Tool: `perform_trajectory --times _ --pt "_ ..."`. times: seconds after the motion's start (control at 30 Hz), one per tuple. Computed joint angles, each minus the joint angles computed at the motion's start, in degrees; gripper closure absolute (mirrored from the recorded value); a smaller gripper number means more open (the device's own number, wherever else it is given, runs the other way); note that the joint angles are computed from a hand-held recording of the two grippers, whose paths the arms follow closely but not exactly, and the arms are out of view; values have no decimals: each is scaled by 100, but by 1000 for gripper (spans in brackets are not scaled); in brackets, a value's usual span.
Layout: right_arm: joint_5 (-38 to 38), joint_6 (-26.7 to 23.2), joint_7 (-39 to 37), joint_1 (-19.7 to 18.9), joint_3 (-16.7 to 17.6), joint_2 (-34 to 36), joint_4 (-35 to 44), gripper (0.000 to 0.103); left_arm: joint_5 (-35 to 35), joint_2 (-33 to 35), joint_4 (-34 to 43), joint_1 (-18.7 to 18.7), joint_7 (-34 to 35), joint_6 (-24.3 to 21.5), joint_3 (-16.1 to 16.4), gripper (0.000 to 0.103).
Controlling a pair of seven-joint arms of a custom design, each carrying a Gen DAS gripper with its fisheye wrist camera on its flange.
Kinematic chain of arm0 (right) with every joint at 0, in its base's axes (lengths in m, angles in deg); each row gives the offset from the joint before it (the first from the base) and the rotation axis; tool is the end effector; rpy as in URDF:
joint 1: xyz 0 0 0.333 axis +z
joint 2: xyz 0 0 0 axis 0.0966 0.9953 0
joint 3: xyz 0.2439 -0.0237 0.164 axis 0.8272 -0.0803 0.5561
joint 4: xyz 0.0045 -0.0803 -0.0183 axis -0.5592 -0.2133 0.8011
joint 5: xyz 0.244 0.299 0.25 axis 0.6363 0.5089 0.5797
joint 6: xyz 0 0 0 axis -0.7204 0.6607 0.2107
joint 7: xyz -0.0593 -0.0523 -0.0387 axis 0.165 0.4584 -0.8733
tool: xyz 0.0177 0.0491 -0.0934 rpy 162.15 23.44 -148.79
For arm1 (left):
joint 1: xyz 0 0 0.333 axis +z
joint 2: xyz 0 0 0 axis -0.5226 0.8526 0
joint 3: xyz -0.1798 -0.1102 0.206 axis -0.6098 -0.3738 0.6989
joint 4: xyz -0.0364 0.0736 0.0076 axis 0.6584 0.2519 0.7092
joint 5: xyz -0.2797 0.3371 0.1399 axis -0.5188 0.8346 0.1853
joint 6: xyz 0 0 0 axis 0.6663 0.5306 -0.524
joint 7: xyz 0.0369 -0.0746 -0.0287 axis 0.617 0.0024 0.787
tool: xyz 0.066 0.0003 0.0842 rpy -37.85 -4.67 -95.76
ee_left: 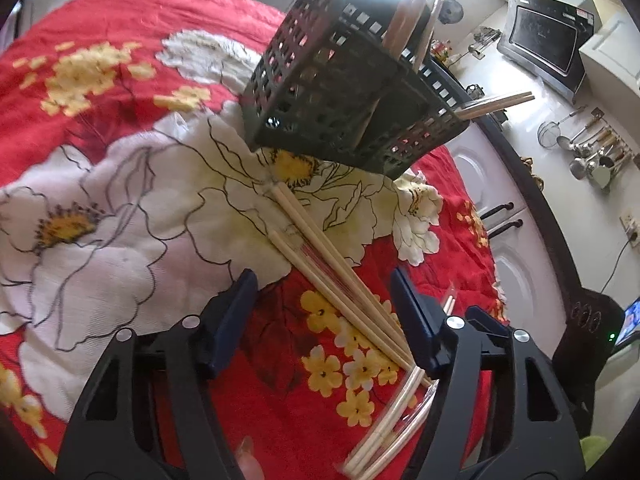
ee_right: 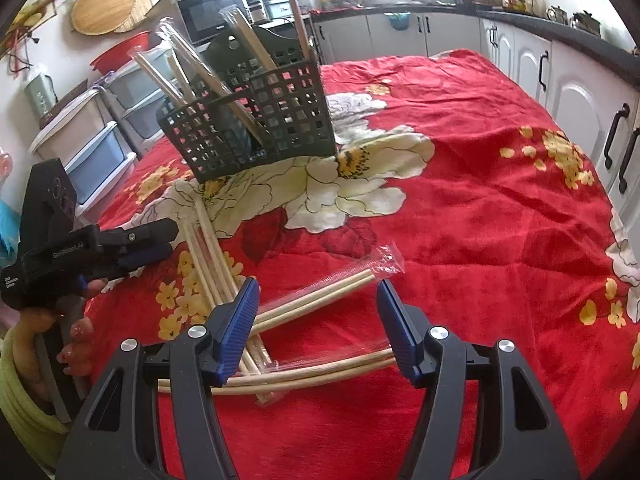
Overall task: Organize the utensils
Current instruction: 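Close the left tool on a wrapped chopstick while the right tool grasps another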
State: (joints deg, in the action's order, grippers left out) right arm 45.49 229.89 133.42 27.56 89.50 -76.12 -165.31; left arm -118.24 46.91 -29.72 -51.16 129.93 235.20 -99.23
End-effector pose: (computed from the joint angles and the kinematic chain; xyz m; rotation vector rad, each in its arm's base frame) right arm 0.4456 0.3556 0.5332 -1.6881 1.7512 -0.4450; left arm 0.5542 -0.3782 0.4951 1.8265 -2.0424 1.2390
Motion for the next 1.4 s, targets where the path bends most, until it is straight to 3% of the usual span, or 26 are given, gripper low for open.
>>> perform_trajectory --times 0.2,0.33,0.43,0.67,0.97,1.03,1.13,1.4 --pt "358 -182 -163 93 -137 108 79 44 -615 210 205 102 195 -112 -1 59" --pt "645 -245 -290 156 -229 219 153 44 -795 321 314 169 242 -115 -37 61" --pt "929 -97 -352 193 -319 298 170 43 -842 357 330 197 266 -63 -65 65" --pt "1737 332 -591 296 -505 477 216 45 -985 377 293 272 226 -34 -76 85" --pt "2499 673 -884 360 -635 682 299 64 -1133 380 264 324 318 -63 -72 91" --pt "2550 706 -884 340 -627 704 306 77 -1201 373 249 344 374 -85 -65 92" --pt "2673 757 -884 326 -644 748 307 87 -1280 360 237 361 434 -116 -55 94" --pt "3334 1216 -1357 446 -759 776 279 92 -1669 299 185 395 642 -150 -39 96"
